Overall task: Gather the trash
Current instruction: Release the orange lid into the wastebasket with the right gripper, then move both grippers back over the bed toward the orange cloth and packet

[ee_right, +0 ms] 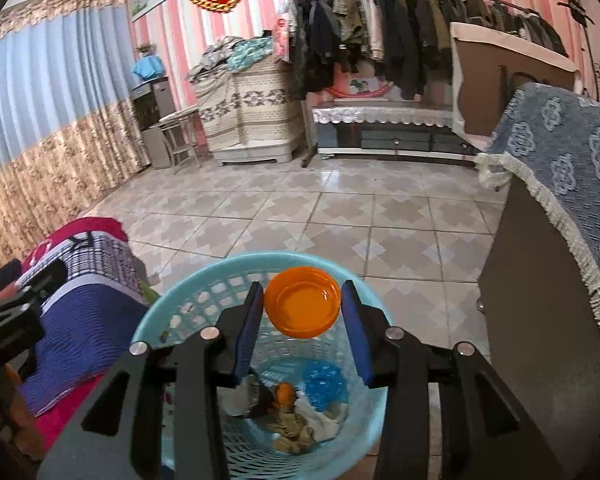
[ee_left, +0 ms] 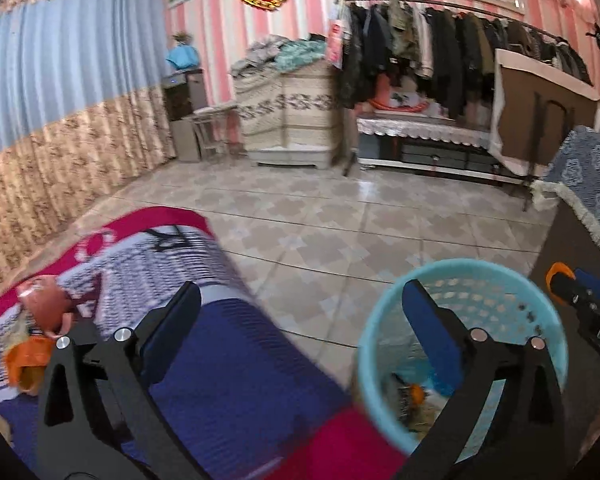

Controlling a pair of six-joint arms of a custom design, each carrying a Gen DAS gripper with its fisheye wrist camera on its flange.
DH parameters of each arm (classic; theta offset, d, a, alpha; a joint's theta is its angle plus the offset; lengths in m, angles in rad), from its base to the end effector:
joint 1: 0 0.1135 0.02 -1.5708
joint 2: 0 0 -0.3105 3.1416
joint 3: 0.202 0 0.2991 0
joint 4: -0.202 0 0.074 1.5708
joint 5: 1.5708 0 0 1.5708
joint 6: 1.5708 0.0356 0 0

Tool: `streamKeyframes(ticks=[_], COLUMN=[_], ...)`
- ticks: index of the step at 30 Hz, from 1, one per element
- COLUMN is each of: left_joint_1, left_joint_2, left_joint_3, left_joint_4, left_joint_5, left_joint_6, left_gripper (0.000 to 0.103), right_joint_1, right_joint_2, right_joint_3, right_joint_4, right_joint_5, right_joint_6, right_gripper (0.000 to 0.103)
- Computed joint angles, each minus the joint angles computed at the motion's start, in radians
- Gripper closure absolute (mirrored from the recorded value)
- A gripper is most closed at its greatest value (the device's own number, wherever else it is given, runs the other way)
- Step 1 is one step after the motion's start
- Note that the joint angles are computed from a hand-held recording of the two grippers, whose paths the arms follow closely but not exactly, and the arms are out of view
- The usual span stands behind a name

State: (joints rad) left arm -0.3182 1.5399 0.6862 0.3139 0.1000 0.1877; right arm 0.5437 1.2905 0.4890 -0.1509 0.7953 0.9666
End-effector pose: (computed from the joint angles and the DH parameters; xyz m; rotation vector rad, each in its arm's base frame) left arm 0.3238 -0.1104 0.1862 0.5866 2.0299 -0.1835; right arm 0.2172 0.1016 0.1625 0.7383 2.0554 -0.1881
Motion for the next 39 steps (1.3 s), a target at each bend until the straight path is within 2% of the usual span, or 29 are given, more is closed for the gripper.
streamKeyframes(ticks=[3,8,9,12,15,22,30,39], left_joint_1=[0.077,0.220,0.243,0.314,0.381,0.508,0.666,0.807], left_joint_2=[-0.031,-0.070,-0.076,-0.097,-0.110,-0.124,-0.090,-0.003], left_joint_3=[-0.034,-0.040,-0.039,-0.042,-0.040,-0.048,-0.057,0.001], left_joint_4=[0.005,-0.046,-0.056,-0.073,-0.086,-0.099,-0.094,-0.090], left_joint_5=[0.018,0.096,0.109,0.147,0.191,0.249,0.293,0.340], left_joint_6=[0.033,0.044,0.046,0.059,0.068,0.104,0.180,0.196], left_gripper=[0.006,0.006,0.006,0.006,0.006,0.006,0.006,0.006], right_joint_1=[0.024,0.065,0.070,0.093,0.124,0.155,0.199,0.252], right_joint_2=[0.059,0.139,0.147,0.149,0.146,0.185,0.246,0.353], right_joint_3=[0.044,0.122,0.130,0.135,0.158,0.214,0.288,0.395], right_joint_4=[0.022,0.005,0.004,0.006,-0.030,-0.048,-0.061,-0.040], right_joint_5=[-0.004,0.015,0.015,0.042,0.093,0.121,0.144,0.131], right_joint_6=[-0.009,-0.015,-0.012,0.008,0.027,0.023,-0.010,-0.081], right_gripper=[0.063,0.062,0.060,0.031,0.028,0.013,0.008,0.008])
